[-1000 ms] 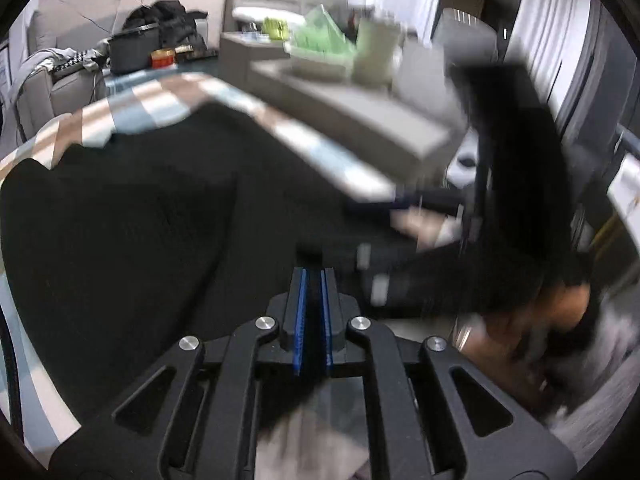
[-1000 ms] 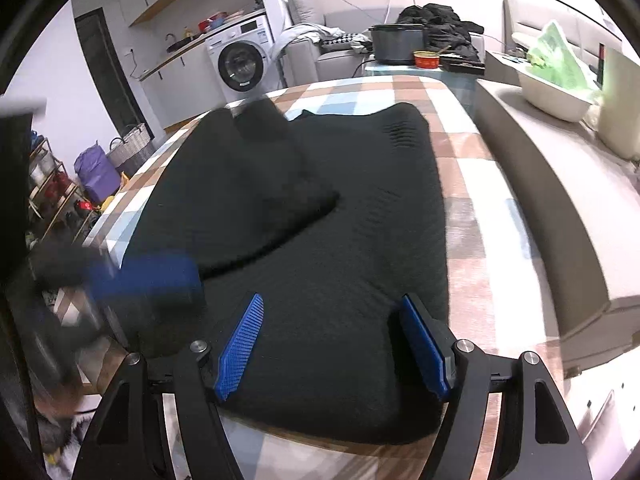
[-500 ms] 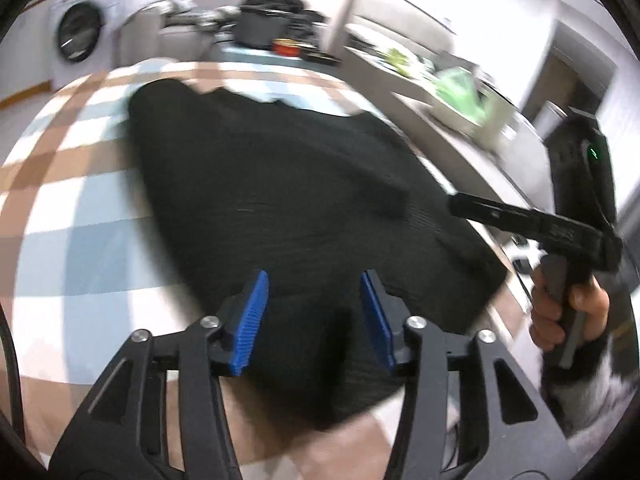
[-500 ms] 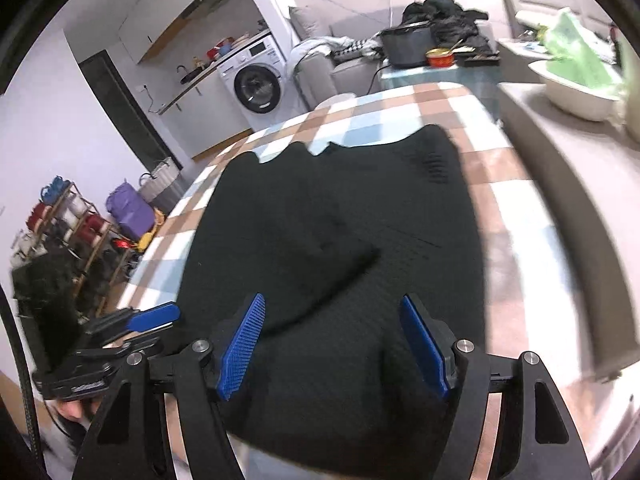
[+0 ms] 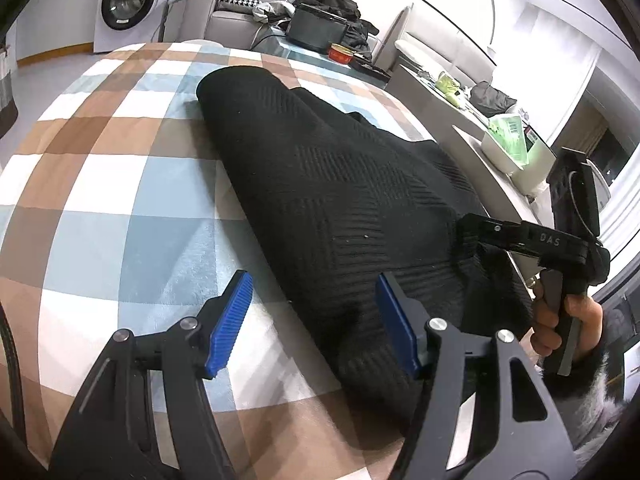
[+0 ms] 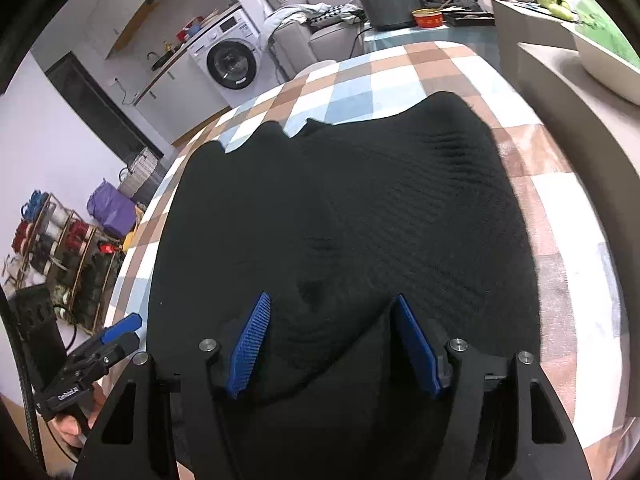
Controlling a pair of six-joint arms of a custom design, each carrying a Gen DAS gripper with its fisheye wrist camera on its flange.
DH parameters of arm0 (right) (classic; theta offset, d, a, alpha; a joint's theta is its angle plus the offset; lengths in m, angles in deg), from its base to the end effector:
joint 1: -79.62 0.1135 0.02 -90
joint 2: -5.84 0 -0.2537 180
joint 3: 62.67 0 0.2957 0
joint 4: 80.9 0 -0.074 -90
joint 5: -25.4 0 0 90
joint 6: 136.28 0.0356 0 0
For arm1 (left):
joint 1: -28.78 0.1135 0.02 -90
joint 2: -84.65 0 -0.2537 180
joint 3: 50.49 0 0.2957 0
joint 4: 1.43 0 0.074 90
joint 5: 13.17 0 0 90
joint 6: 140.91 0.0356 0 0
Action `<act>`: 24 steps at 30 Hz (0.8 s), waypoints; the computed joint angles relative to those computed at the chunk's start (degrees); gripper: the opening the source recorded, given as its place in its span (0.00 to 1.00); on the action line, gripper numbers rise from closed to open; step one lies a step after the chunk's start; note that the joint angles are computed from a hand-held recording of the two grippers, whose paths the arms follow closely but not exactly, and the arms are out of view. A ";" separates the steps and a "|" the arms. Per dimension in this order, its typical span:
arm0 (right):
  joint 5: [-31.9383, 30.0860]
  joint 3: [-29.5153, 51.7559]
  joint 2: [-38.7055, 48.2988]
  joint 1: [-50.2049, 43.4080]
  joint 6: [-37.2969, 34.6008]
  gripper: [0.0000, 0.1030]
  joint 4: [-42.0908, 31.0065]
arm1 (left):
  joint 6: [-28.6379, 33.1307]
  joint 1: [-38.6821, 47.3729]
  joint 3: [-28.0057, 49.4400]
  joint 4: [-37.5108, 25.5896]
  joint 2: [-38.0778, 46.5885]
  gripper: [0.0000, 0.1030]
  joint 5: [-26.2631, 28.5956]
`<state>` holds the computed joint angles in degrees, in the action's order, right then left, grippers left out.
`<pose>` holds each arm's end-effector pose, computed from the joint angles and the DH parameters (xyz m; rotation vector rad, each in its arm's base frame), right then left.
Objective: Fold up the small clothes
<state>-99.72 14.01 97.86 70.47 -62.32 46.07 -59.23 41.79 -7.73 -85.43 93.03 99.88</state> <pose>0.3509 -0.0358 0.1930 -0.3088 2.5501 0.6851 0.0832 0.0049 0.2361 -0.2659 2.3791 -0.4504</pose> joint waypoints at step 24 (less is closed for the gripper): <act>-16.02 -7.43 -28.43 -15.17 -27.66 0.17 -20.38 | -20.65 -27.84 5.75 -0.36 -1.00 0.99 -26.61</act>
<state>-115.74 6.58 69.43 55.30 -89.98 25.68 -79.88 13.95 -1.98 -85.79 92.03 73.27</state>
